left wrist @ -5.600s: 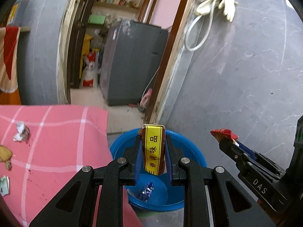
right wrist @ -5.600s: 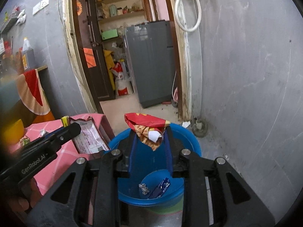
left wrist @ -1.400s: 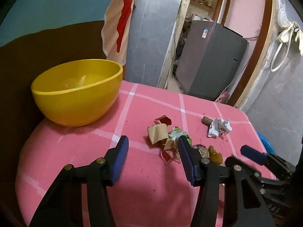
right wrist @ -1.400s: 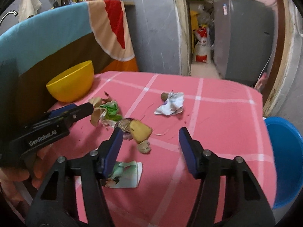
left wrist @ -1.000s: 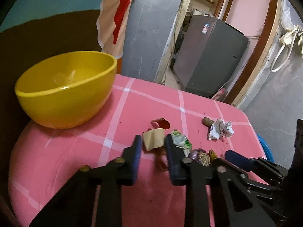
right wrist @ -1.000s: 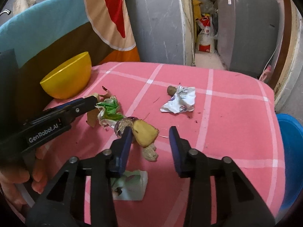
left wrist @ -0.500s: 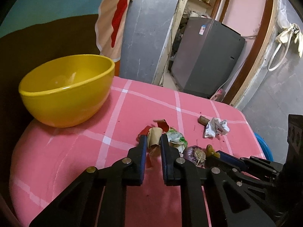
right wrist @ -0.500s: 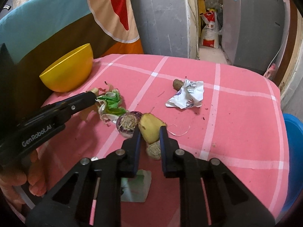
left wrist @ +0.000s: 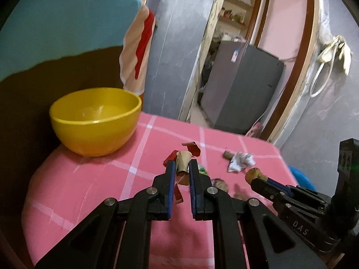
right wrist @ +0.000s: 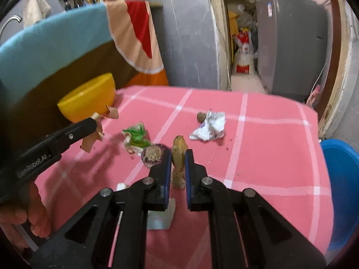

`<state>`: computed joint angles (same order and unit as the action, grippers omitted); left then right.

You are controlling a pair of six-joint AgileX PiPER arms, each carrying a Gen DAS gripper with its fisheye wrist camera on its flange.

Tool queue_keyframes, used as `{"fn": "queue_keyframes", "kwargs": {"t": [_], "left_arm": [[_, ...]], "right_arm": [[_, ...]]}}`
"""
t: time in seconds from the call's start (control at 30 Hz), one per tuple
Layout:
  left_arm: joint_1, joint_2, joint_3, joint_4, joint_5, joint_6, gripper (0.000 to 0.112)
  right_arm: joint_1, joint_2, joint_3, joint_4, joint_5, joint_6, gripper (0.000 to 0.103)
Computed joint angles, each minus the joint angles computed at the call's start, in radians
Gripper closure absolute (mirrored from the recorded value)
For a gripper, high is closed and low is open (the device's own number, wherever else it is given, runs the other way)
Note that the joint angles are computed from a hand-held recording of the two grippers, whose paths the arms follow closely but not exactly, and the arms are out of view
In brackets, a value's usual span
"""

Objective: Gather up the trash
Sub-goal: 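Carry both scraps over the blue bucket and open both tools to drop them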

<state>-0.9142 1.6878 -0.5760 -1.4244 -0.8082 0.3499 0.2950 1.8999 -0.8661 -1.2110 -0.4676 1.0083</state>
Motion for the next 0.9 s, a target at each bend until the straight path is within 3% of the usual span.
{"fn": "queue_keyframes", "kwargs": {"t": [0.2,0.43,0.7,0.9], "left_arm": [[-0.109,-0.015,-0.041,-0.057,-0.136,0.065,0.103],[-0.184,0.016,-0.164,-0.051,-0.242,0.172,0.103],[-0.222,0.111,-0.355,0.024,-0.267,0.266,0.103],[-0.214,0.214,-0.534,0.088,-0.197,0.313,0.103]], "right_arm": [[-0.069,-0.098,0.126,0.197,-0.160,-0.228,0.093],[-0.167,-0.236,0.244,0.304,-0.293,-0.383,0.093],[-0.347,-0.362,0.307,0.266,-0.375,-0.402,0.093],[-0.527,-0.394,0.308,0.184,-0.431,-0.375,0.093]]}}
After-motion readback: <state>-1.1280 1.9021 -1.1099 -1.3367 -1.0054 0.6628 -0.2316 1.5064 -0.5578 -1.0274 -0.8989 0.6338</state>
